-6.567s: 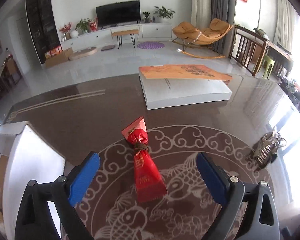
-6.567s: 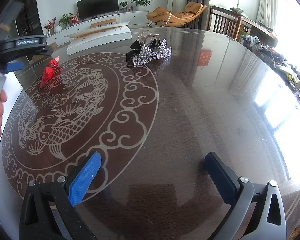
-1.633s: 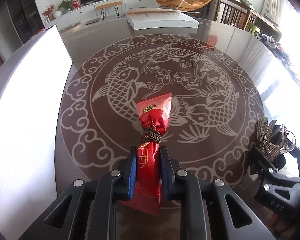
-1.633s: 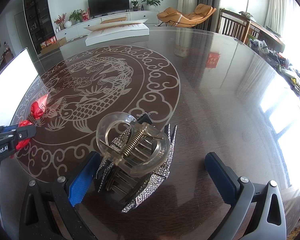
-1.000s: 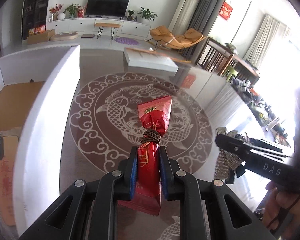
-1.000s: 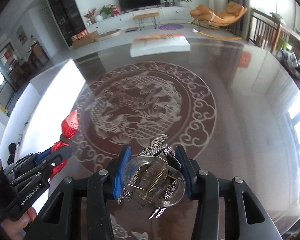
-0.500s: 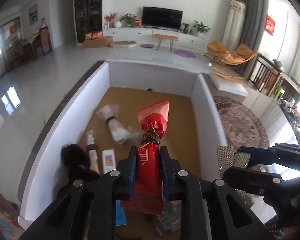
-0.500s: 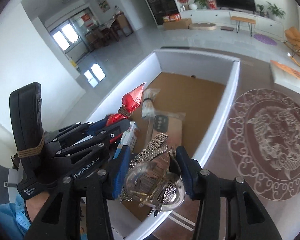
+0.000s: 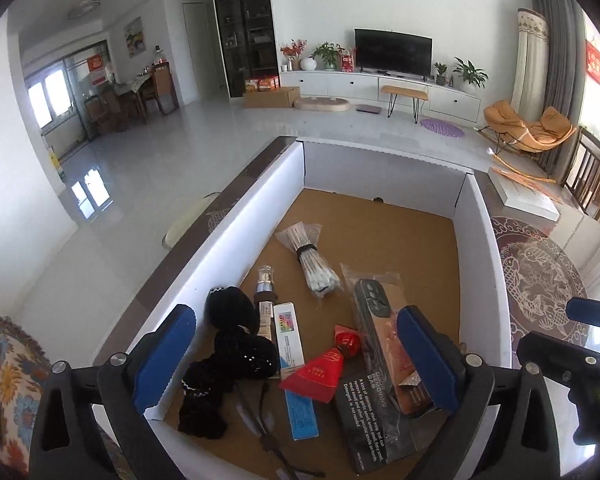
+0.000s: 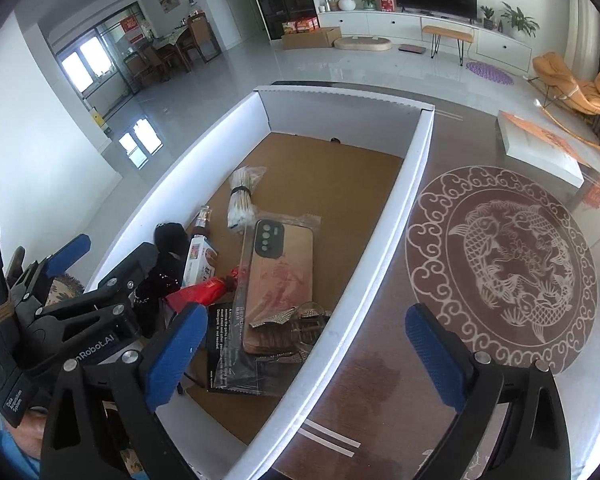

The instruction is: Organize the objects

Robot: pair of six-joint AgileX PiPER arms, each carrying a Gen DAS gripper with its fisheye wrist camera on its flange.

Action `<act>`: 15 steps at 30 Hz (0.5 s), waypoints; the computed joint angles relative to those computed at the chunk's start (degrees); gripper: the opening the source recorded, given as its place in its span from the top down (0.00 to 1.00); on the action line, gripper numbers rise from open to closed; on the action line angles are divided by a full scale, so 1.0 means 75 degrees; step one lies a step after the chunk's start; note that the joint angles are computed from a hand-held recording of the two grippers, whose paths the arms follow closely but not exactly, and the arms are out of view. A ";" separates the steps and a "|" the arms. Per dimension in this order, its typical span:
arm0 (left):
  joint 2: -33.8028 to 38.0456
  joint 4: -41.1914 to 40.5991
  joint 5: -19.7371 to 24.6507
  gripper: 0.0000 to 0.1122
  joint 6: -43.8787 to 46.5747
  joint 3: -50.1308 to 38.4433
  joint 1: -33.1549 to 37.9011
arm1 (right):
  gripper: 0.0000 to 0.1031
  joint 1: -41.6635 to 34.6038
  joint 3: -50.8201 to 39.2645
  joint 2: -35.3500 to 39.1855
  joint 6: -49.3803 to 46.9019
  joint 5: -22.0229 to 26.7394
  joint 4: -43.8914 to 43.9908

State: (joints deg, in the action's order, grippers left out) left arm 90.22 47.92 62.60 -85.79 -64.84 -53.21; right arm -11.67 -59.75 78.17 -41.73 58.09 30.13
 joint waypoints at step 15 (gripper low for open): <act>0.0241 -0.1318 0.0701 0.09 0.0568 -0.0421 -0.0075 | 0.00 0.0611 0.0341 -0.0405 0.0942 -0.0316 -0.0922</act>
